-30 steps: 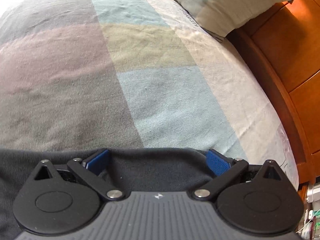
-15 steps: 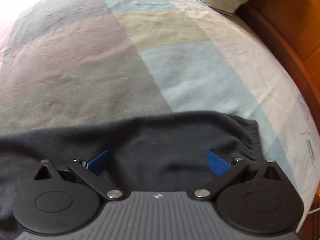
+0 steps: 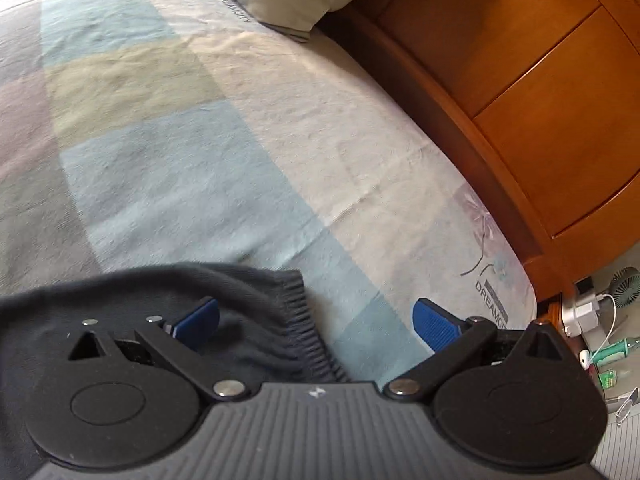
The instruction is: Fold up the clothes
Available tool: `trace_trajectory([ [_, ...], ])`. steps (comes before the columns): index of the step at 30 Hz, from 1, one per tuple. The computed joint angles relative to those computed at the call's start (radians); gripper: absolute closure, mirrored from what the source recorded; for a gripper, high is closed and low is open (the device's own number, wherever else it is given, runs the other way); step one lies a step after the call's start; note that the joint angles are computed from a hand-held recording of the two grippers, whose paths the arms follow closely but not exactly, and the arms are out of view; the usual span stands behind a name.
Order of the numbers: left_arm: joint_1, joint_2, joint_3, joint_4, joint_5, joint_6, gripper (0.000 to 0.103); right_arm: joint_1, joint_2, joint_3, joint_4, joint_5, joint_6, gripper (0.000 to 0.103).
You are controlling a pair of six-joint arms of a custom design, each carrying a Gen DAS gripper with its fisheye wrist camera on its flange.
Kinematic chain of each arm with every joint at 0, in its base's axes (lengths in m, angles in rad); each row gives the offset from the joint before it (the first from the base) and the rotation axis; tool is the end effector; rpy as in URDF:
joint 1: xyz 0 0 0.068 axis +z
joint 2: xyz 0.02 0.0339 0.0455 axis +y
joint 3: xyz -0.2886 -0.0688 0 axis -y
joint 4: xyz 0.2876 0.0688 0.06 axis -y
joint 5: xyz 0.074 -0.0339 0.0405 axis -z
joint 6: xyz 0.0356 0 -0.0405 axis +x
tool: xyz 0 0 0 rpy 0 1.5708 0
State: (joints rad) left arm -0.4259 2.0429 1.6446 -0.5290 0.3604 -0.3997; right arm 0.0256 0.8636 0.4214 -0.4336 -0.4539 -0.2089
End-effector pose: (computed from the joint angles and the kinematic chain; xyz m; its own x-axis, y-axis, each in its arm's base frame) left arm 0.4538 -0.2197 0.2284 -0.8965 0.0069 -0.4429 0.2501 0.8331 -0.4934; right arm 0.1855 0.0204 0.1826 -0.6881 -0.2041 -0.6963 -0.4563 0.8678 0.1966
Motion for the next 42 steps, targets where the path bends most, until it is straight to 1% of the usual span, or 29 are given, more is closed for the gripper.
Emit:
trace_trajectory([
  [1,-0.002,0.022,0.023,0.009,0.001,-0.009,0.001,-0.004,0.003,0.001,0.001,-0.005,-0.002,0.0],
  [3,-0.002,0.059,0.062,-0.016,0.011,-0.022,0.001,-0.013,0.008,0.003,0.001,-0.017,-0.006,0.0],
  [4,-0.004,0.069,0.071,-0.028,0.005,-0.027,0.001,-0.017,0.01,0.004,0.001,-0.024,-0.008,0.0],
  [6,-0.008,0.071,0.069,-0.039,0.004,-0.005,0.001,-0.029,0.016,0.005,0.002,-0.04,-0.013,0.0],
  [9,-0.007,0.093,0.082,-0.046,0.006,-0.009,0.001,-0.042,0.017,0.003,0.002,-0.058,-0.015,0.0],
  [10,-0.006,0.109,0.092,-0.05,0.001,-0.017,0.001,-0.043,0.016,0.002,0.003,-0.059,-0.016,0.0],
  [12,-0.013,0.123,0.092,-0.013,-0.023,0.0,0.001,-0.039,0.014,0.0,0.003,-0.053,-0.018,0.0],
  [14,-0.025,0.147,0.122,-0.009,-0.056,0.024,0.001,-0.035,0.012,0.0,0.003,-0.046,-0.019,0.0],
  [16,-0.03,0.167,0.159,-0.028,-0.074,0.032,0.001,-0.028,0.014,0.001,0.004,-0.039,-0.015,0.0],
  [18,-0.028,0.177,0.198,-0.072,-0.072,0.012,0.001,-0.022,0.014,0.002,0.003,-0.031,-0.015,0.0],
  [22,-0.028,0.07,0.123,-0.087,-0.057,0.016,0.001,-0.004,0.004,-0.002,0.003,-0.004,-0.012,0.0],
  [28,-0.037,-0.021,0.036,-0.199,-0.019,0.048,0.001,0.034,-0.012,-0.013,0.012,0.048,-0.007,0.0],
  [30,-0.04,-0.007,0.011,-0.193,-0.036,0.046,0.001,0.043,-0.016,-0.016,0.015,0.061,-0.006,0.0],
  [35,-0.037,0.04,0.037,-0.156,-0.078,-0.005,0.001,0.051,-0.014,-0.023,0.03,0.071,-0.009,0.0],
  [36,-0.038,0.045,0.055,-0.173,-0.08,-0.009,0.001,0.053,-0.014,-0.024,0.034,0.074,-0.01,0.0],
  [39,-0.05,-0.018,0.03,-0.198,-0.108,0.007,0.001,0.069,-0.018,-0.033,0.051,0.095,-0.013,0.0],
  [42,-0.052,-0.139,-0.051,-0.228,-0.131,0.014,0.001,0.085,-0.023,-0.043,0.069,0.118,-0.016,0.0],
])
